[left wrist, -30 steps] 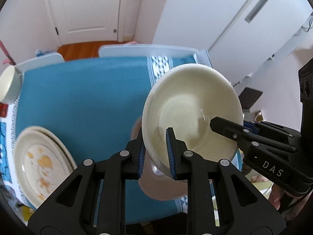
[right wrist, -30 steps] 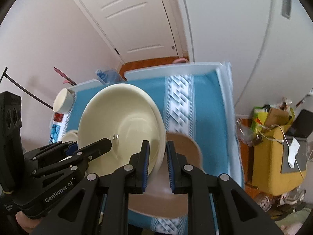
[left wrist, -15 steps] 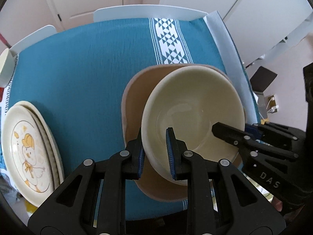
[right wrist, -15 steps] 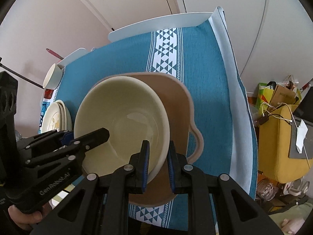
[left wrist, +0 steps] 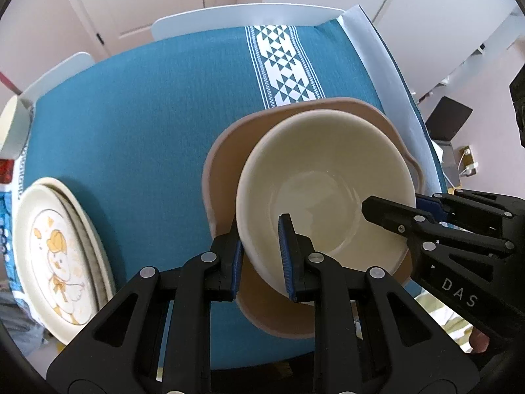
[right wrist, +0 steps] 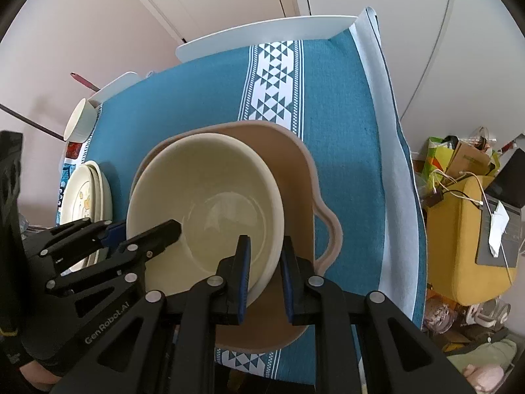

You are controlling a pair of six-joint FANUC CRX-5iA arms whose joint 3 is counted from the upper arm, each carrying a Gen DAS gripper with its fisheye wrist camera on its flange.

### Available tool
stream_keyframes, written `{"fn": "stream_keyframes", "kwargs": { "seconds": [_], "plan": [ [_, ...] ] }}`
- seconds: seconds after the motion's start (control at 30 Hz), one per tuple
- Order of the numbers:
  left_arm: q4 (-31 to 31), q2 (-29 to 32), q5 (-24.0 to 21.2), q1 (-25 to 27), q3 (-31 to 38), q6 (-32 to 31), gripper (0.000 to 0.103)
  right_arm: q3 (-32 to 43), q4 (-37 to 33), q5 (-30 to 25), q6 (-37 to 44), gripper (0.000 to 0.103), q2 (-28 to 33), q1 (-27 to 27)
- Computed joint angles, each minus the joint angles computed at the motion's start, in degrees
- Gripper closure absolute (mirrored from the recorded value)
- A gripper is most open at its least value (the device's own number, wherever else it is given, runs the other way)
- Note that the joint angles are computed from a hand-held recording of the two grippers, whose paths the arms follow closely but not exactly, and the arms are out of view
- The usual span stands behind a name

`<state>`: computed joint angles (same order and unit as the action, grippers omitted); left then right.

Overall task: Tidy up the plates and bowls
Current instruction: 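Open the left tool to release the cream bowl inside the basin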

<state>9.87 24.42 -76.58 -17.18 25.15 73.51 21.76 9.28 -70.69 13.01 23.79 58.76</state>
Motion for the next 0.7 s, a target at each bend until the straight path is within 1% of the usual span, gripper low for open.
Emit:
{"fn": "stream_keyframes", "kwargs": {
  "seconds": [0.07,0.27,0.57,0.63,0.7],
  "plan": [
    [0.1,0.4,-0.4,0.0,0.5,-0.2,0.085,0.9,-1.0,-1.2,0.0,0.087,0.5,-0.3],
    [0.0,0.7,-1.2,0.0,1.1,-1.0,0.085,1.8,-2.7,-2.1,-0.1,0.087,0.8,-0.7],
    [-0.9,0.3,-1.1,-0.6,1.1,-2.3,0.082,3.8,-4.0,-3.8,-0.9,0.086,1.9,-1.3],
    [-0.8,-0.2,-0.5,-0.6,0.7,-2.7,0.081,4.1,-4.5,-3.7,-1.2,0.082,1.8,-1.4],
    [-0.9,-0.4,-0.1,-0.7,0.5,-3.3,0.08,4.7,-4.8,-3.4,-1.0,0.072,2.1,-1.4]
  ]
}}
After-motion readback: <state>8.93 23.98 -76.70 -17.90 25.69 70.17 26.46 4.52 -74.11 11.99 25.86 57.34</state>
